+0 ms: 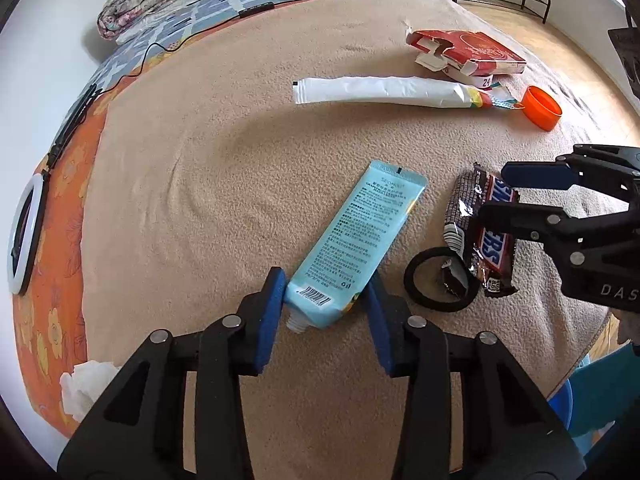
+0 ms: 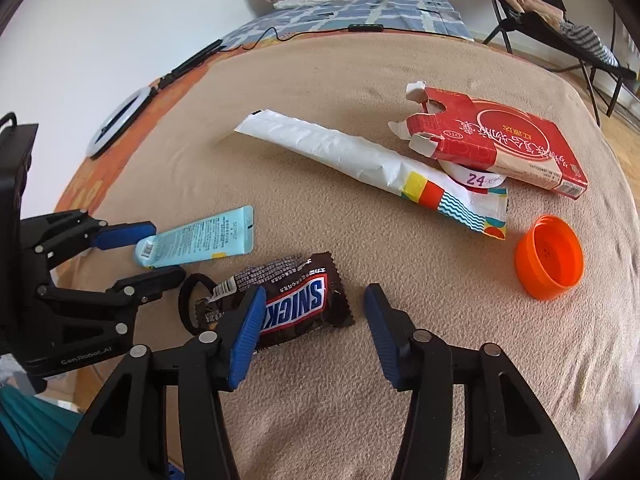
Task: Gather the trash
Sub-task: 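Grasp the light blue tube with the left tool while the right tool grasps the Snickers bar, then carry the tube and Snickers bar to the blue basket and open both tools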
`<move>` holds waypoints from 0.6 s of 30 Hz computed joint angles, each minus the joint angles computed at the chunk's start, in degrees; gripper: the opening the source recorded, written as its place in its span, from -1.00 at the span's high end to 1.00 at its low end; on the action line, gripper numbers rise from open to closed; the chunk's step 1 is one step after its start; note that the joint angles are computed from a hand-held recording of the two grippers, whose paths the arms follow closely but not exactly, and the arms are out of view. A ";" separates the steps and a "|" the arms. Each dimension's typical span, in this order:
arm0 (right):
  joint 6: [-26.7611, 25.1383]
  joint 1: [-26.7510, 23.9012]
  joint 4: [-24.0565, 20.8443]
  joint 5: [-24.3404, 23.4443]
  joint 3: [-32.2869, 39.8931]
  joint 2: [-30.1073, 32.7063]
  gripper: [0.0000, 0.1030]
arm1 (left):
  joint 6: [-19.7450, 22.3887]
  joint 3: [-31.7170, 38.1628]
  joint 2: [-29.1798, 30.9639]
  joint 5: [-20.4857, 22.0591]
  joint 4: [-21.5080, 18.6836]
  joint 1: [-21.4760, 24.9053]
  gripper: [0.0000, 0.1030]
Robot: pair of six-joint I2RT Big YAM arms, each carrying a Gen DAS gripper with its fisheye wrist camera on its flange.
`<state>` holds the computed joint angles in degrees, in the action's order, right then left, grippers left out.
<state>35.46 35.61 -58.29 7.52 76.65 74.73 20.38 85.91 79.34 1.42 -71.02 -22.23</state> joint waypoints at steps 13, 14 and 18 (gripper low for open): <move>-1.40 1.20 0.83 0.97 0.30 -0.51 0.90 | -2.43 0.98 0.69 2.56 -0.92 1.96 0.59; -1.65 1.51 0.66 2.33 0.60 -0.65 0.91 | -2.50 0.95 0.65 2.57 -0.88 2.10 0.59; -2.79 2.55 0.65 7.70 1.78 -1.67 0.92 | -2.50 0.93 0.47 2.91 -0.85 2.32 0.60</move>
